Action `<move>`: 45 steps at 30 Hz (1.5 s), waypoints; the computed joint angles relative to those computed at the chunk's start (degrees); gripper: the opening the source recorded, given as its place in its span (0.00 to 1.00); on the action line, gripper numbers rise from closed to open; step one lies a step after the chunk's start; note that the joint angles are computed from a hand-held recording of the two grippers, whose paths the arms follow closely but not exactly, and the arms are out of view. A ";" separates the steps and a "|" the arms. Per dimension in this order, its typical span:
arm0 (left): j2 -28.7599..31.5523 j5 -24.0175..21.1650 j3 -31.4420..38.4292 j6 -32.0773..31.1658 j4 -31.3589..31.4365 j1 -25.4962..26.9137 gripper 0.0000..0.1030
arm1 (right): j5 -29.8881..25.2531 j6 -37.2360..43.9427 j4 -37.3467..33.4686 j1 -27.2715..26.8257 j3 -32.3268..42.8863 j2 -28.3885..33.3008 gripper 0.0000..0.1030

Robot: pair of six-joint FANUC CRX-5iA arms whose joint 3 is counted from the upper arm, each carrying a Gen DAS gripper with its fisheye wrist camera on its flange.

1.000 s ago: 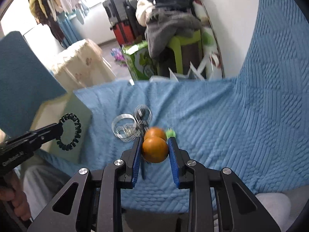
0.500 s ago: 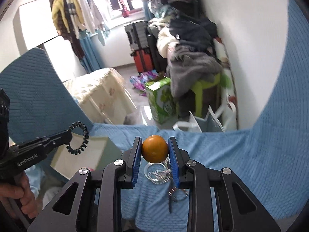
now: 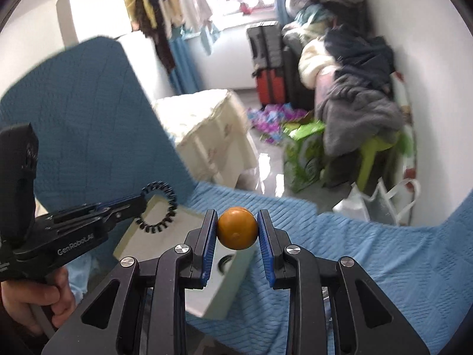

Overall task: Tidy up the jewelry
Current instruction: 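Carry the bracelet and gourd into the white box and release both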

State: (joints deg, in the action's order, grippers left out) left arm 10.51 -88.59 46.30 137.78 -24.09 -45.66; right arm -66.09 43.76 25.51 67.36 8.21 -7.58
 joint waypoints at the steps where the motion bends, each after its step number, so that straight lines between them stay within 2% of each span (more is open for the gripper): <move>1: -1.00 0.73 -2.21 -0.13 0.61 0.60 0.08 | 0.07 0.55 -1.45 -0.14 0.19 0.93 0.24; 9: -8.25 9.95 -20.18 0.56 8.99 7.24 0.08 | -1.40 4.37 -8.68 -0.81 1.80 6.60 0.24; 14: -10.30 13.11 -26.67 -0.76 12.52 10.08 0.08 | -3.21 5.99 -10.76 -0.90 2.85 9.09 0.24; 23: -12.74 17.88 -33.65 -1.64 16.49 12.86 0.08 | -4.55 7.22 -12.88 -0.82 3.49 11.41 0.25; 28: -12.86 16.77 -32.28 -0.15 14.70 12.01 0.10 | -4.65 8.06 -13.88 -0.72 3.94 10.96 0.25; 30: -12.05 14.15 -29.99 1.03 13.06 11.22 0.10 | -4.39 7.88 -13.97 -0.74 4.02 10.42 0.27; 32: -11.86 13.01 -28.51 2.20 11.98 10.38 0.10 | -4.06 7.73 -13.76 -0.74 4.01 9.72 0.33; 35: -10.43 9.44 -24.21 3.13 10.11 9.10 0.12 | -3.66 7.17 -12.29 -0.41 3.98 8.41 0.33; 36: -10.08 8.44 -22.70 3.35 8.95 8.40 0.16 | -3.59 7.07 -11.76 -0.35 4.07 8.10 0.34; 38: -9.68 6.95 -20.19 3.89 7.10 7.05 0.43 | -3.49 6.84 -10.55 -0.09 4.21 7.16 0.34; 40: -8.66 4.75 -16.15 4.10 3.61 4.57 0.53 | -3.28 6.44 -8.64 0.51 4.17 5.85 0.34; 45: -5.96 0.16 -7.12 4.08 -1.91 -0.17 0.53 | -3.35 5.17 -4.29 1.92 4.35 3.13 0.34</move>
